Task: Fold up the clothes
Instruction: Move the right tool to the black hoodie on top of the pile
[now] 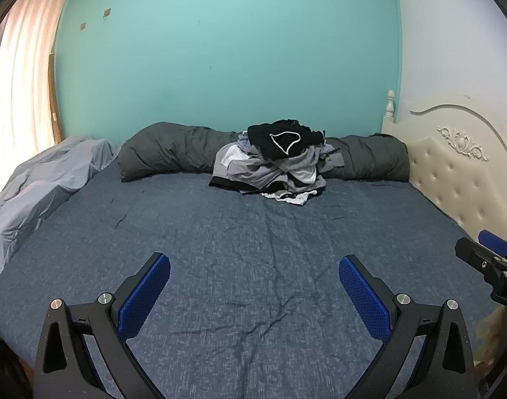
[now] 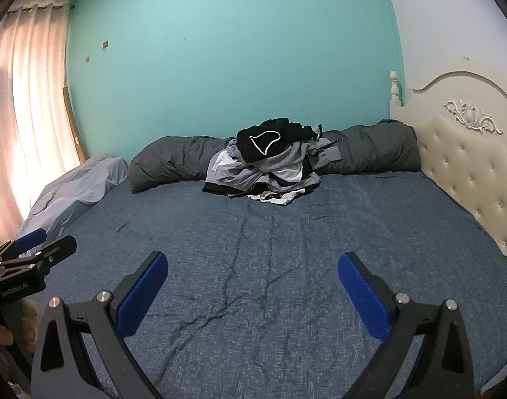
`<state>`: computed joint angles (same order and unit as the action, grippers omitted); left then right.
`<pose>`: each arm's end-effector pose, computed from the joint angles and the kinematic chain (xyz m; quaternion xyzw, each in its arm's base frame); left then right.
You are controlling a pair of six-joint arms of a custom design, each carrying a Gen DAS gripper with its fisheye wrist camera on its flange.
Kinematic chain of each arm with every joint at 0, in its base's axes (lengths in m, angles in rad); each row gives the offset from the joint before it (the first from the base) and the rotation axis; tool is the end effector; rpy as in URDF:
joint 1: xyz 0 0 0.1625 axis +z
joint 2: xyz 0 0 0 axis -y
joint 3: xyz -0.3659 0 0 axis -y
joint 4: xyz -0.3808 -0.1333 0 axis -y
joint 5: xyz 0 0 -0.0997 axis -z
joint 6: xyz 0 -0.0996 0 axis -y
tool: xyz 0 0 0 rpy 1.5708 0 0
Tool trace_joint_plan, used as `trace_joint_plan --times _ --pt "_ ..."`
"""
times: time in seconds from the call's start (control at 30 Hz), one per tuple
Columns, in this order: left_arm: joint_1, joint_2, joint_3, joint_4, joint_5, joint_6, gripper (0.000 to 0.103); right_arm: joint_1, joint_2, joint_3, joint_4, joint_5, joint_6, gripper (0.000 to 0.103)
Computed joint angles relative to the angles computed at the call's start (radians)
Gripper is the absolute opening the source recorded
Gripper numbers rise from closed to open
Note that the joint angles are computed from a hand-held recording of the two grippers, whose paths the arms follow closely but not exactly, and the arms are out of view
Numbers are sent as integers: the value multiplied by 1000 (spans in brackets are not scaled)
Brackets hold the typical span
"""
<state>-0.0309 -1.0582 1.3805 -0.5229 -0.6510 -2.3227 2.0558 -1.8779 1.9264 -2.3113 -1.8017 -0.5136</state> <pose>-0.5077 -0.1969 0.2510 0.0180 0.7484 -0.5340 0.3930 0.2881 -0.3098 0.4818 0.4131 -0.8391 0.3353 0.1132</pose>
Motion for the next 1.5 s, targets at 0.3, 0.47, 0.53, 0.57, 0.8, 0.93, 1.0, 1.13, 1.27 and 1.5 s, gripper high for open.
trace_joint_plan --times 0.3,0.47,0.53,0.57,0.8,0.93,1.0,1.13,1.27,1.5 --pt "93 -58 50 -66 71 63 103 -8 132 -66 -70 7 -55 103" --pt "176 -80 63 -109 148 139 103 -36 246 -107 -114 27 -94 103" --pt "212 -87 67 -124 184 164 103 -53 305 -124 -156 43 -111 103" --pt "238 -97 76 -150 208 186 103 -61 335 -135 -175 50 -120 103" --pt "429 -181 212 -611 362 566 103 -111 614 -314 -256 61 -126 103" --pt "546 -172 266 -1030 400 921 103 -129 801 -486 -234 60 -128 103" --pt "594 -154 277 -1239 401 1106 103 -131 872 -556 -218 66 -137 103" --pt "664 -119 245 -1436 370 1281 103 -122 1013 -724 -142 36 -112 102" --pt "708 -96 187 -1483 364 1363 103 -105 1161 -928 -46 13 -97 97" --pt "769 -75 98 -1530 346 1489 103 -77 1485 -1427 139 27 -83 97"
